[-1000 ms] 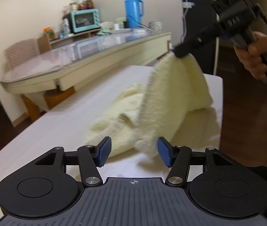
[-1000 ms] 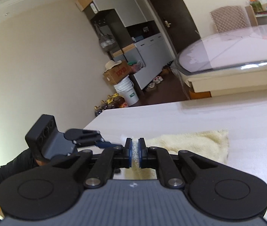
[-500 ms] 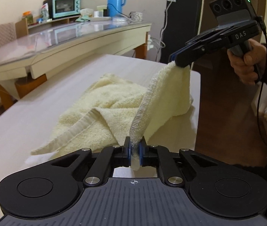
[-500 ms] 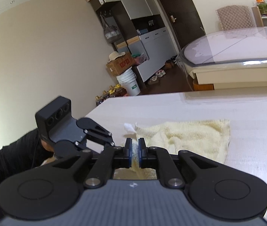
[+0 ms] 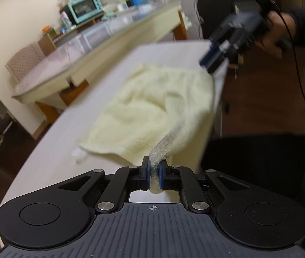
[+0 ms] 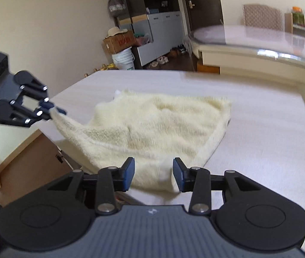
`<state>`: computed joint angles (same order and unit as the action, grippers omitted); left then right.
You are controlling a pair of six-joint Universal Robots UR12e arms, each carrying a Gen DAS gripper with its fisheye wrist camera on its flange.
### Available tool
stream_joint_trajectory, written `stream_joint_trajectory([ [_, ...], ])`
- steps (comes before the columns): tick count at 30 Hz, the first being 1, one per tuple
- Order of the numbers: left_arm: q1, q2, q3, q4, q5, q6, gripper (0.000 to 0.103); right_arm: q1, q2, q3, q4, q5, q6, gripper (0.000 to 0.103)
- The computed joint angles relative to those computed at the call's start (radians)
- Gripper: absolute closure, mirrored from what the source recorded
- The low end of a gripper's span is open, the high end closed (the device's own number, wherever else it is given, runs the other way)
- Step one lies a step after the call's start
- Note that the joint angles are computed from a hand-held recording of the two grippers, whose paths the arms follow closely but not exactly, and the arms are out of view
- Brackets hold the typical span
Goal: Fold towel
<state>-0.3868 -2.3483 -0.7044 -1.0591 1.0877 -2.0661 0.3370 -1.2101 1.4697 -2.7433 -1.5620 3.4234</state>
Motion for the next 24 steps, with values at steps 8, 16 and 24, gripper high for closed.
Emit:
stream_joint_trajectory([
  [8, 0.002, 0.024, -0.063, 0.04, 0.02, -0.028, 0.095, -0.028, 0.022, -0.008, -0.035, 0.077, 0.054, 0.048],
  [16, 0.002, 0.044, -0.107, 0.071, 0.028, -0.034, 0.095, -0.045, 0.018, 0.017, -0.07, 0.161, 0.141, 0.092],
  [24, -0.001, 0.066, -0.175, 0.157, 0.023, -0.024, 0.087, -0.013, -0.008, 0.029, -0.06, 0.089, 0.063, 0.093],
])
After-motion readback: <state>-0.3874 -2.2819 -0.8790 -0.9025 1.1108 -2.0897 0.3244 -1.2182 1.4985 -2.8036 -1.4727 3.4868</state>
